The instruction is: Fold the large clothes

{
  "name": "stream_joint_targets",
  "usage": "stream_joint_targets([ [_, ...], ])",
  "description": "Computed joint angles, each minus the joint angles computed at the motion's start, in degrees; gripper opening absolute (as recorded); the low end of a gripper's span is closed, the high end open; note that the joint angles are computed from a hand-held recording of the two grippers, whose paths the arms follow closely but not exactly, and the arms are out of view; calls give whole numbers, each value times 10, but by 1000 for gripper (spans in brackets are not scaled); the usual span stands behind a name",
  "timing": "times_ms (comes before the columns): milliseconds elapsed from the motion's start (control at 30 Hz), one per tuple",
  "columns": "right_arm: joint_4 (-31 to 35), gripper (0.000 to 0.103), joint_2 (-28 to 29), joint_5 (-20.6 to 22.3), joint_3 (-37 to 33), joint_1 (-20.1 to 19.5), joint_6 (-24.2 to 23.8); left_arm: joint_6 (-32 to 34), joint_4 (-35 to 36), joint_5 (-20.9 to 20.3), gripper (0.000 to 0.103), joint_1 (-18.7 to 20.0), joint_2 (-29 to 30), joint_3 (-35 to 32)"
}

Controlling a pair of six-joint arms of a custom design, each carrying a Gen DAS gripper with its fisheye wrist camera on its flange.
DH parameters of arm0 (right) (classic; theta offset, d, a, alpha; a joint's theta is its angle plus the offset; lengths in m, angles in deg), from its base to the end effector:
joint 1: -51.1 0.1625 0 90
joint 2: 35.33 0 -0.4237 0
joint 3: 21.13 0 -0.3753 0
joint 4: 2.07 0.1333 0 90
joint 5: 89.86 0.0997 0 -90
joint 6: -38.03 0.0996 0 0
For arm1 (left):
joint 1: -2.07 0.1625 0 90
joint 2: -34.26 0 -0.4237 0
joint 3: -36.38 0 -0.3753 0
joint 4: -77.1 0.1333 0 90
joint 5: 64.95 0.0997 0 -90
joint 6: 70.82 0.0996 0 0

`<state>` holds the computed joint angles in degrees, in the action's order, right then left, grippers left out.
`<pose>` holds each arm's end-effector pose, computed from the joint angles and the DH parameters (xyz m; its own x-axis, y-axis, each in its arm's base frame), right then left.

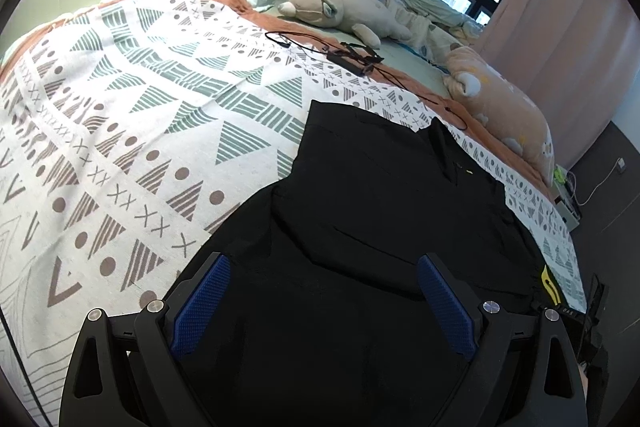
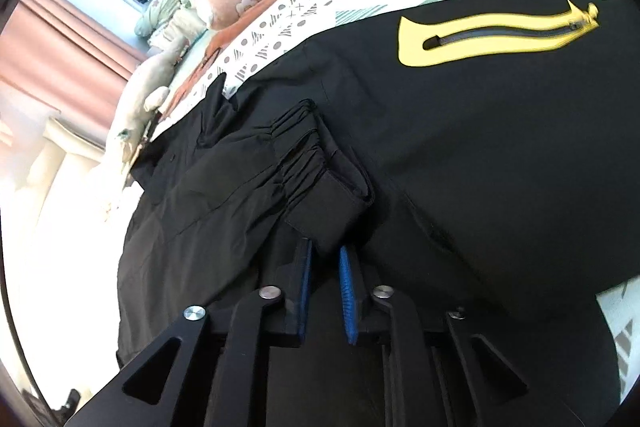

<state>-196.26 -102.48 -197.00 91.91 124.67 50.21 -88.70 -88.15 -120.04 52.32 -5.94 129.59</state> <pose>-0.0584 -0.5657 0.3183 -0.7953 0.6056 -0.0281 0.3237 0.3849 -0.8643 -0.2838 -0.6388 0.0983 -0.9136 0.1221 -0.3879 0.3272 0.7871 -0.5228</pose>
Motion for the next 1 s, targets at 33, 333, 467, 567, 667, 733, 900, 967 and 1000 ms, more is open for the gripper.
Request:
stream_joint_targets([
  [33,-13,29,-5,0,10,1,5,-5,0,-5,95,0,0,0],
  [333,-139,59,-71,-62,107,23,11,-11,-65,-49,103,-29,7,13],
  [467,-176,59,-107,-77,160,9,19,11,-48,-72,103,-43,22,2],
  [567,-207,59,-142,-79,194,-12,21,11,-42,-90,103,-47,29,-3],
  [667,-247,59,-167,-82,219,-34,36,14,-42,-98,103,-51,35,-4],
  [733,-266,59,-189,-63,235,-58,48,17,-40,-103,103,-51,36,-4],
  [900,-287,59,-206,-49,241,-102,59,7,-43,-104,103,-45,36,-2],
  [967,-297,59,-206,-52,239,-111,64,-4,-39,-102,103,-41,38,-5],
  [1000,-302,59,-203,-61,235,-113,66,-11,-36,-103,103,-39,39,-6],
])
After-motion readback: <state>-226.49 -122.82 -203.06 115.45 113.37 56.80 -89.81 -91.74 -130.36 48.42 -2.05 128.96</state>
